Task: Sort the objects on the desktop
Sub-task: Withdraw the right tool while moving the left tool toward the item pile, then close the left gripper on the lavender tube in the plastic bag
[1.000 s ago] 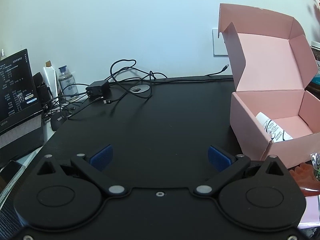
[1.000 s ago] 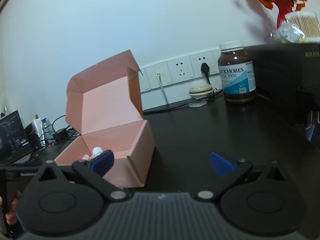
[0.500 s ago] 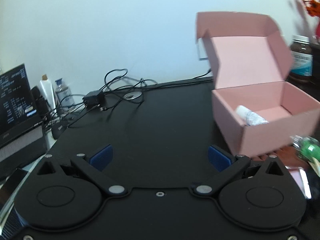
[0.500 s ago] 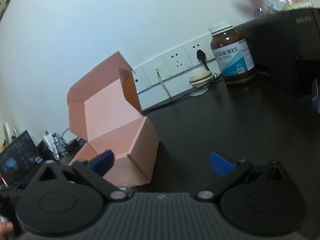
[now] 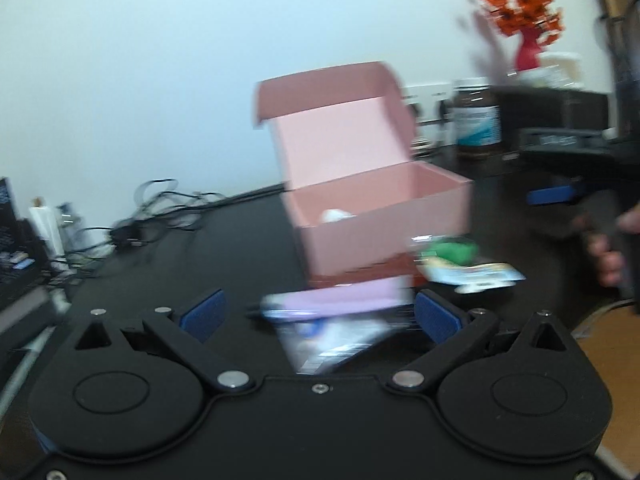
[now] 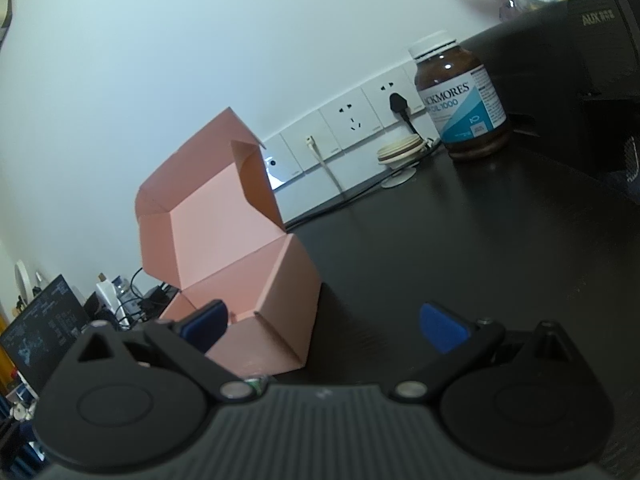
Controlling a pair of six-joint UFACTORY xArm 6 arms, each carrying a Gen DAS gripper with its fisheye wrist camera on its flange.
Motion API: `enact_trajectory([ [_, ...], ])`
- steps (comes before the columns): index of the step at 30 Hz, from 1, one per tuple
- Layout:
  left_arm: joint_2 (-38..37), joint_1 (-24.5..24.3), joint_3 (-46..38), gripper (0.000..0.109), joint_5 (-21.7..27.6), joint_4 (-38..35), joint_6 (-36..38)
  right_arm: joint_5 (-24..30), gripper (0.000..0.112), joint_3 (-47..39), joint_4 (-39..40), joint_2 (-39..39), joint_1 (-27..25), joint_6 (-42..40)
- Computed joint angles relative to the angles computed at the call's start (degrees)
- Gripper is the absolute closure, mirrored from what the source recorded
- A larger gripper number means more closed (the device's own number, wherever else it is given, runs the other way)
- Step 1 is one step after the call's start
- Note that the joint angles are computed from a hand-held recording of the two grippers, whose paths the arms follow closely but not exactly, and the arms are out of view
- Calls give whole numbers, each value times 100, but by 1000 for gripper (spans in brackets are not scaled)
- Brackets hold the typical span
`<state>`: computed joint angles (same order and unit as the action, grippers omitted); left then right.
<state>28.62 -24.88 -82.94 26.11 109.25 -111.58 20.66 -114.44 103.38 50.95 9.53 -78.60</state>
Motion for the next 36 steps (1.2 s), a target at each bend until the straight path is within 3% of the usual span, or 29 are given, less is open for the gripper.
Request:
enact_trajectory([
  [8,317,-100,-340,8,46,-20,276,26,10,-14,-70,17,-20,167],
  [11,280,195,-338,10,-506,94,330,-13,10,-2,-51,3,1,72],
  [15,167,379,-188,10,-365,-90,899,-50,10,21,-18,-23,34,-137],
  [19,170,770,-269,13,-1033,-235,1563,-88,10,28,-58,-32,58,-185],
  [21,253,826,-334,22,-1080,-421,2090,-67,10,82,168,-75,49,-415],
  [25,426,815,-543,23,-1143,-626,2568,-96,10,109,351,-103,54,-589],
  [36,855,664,-1108,22,-1409,-466,2704,87,10,21,27,-12,-24,0],
])
